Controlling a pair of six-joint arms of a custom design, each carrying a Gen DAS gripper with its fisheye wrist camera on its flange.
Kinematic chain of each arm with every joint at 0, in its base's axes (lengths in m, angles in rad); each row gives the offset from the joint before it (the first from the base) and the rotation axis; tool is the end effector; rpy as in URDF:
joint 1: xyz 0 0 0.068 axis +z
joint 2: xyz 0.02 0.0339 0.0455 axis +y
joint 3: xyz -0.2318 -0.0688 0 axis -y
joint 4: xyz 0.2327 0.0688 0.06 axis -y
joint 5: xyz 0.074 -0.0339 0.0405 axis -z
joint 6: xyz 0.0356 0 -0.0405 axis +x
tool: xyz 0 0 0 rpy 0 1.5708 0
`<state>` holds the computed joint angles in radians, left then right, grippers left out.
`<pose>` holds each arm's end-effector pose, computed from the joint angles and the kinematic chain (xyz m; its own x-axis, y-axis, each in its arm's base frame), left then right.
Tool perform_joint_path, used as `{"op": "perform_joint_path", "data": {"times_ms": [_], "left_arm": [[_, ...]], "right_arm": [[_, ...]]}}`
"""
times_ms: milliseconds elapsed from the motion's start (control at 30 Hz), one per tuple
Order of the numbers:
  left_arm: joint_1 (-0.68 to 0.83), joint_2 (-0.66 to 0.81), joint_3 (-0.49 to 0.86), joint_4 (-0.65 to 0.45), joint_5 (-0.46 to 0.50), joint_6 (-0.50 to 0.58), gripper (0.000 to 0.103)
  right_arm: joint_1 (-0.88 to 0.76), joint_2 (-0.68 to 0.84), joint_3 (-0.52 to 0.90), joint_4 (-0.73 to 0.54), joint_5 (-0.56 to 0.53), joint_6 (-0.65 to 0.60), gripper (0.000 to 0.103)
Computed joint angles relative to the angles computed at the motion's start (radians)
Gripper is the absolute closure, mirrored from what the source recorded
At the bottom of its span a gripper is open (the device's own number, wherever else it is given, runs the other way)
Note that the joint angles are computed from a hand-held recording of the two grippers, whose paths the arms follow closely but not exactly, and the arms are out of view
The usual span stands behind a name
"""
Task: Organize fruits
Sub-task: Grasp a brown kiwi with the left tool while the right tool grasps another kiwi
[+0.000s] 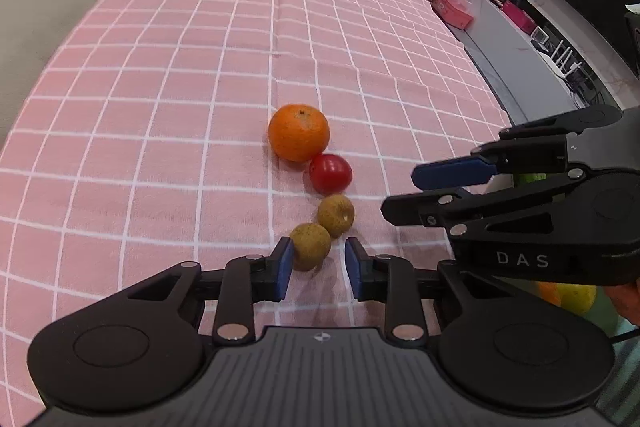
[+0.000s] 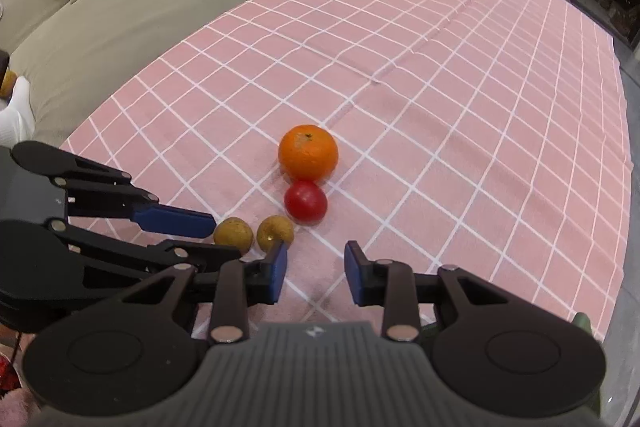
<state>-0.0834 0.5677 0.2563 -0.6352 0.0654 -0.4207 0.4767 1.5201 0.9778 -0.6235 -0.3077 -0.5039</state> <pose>0.1278 -0.0130 0.1351 -0.7876 -0.3431 -0.5118 -0.2196 0.9324 -0.2871 0.2448 0.1385 0.1771 -0.4528 -0.7517 -0.4794 -0.8701 0.4900 0.0535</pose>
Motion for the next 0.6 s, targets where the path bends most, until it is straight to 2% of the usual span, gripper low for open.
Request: {"op": "perform_joint_path", "data": {"times_ms": [200,333,600], "left_arm": [[0.031,0.017,-0.008,0.017,0.014,-0.016,0.076],[0.033,0.005,0.022,-0.038,-0.017,0.011,0.077],[0.221,-0.056,0.071,-0.159,0.021,0.073,0.077]], "right_arm": [[-0.006,0.002,-0.005,0.007,-0.009,-0.005,0.076],[0.006,0.009,-0.007,0.023,-0.007,0.022,0.076],[0.068,0.041,0.017,0.016,-0.001,0.075,0.076]]}}
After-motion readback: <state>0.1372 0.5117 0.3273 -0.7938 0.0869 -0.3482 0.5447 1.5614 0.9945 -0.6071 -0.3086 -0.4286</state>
